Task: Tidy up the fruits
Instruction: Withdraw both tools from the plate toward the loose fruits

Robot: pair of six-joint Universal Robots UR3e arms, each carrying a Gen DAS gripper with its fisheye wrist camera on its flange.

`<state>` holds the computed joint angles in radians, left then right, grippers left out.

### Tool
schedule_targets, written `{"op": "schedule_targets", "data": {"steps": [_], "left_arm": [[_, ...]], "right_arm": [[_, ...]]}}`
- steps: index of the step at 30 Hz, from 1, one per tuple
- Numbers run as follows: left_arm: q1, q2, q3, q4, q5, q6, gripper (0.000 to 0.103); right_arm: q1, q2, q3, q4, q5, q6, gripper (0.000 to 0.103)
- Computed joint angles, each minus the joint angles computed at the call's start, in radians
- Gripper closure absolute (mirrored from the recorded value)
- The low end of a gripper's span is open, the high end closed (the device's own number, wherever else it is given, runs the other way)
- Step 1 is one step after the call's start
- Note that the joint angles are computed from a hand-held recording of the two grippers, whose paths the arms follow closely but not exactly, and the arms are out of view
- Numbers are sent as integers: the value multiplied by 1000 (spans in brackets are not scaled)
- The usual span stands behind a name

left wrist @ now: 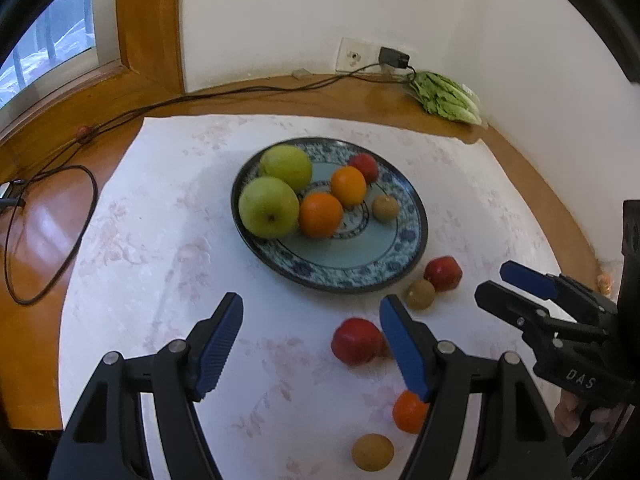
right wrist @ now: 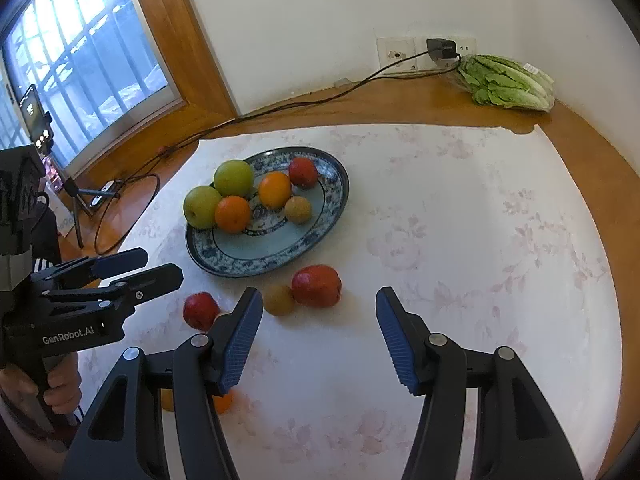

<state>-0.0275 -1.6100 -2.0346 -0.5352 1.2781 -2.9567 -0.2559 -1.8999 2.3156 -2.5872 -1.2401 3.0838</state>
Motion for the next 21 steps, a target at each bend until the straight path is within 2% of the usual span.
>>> {"op": "schedule_targets", "data": {"steps": [16,19,21], "left_arm": [[-36,-20,-40,18,-8,-8,29],[-33,-29,-45,22,-20,-6,30],[-30,-35,-49,25,-32,-2,36]], "right_arm": [[-63,-58,88,9,54,-22,43],[-66,-58,93,7,59,-23,43],[-70,-60,95,9,64,-26,43]]}}
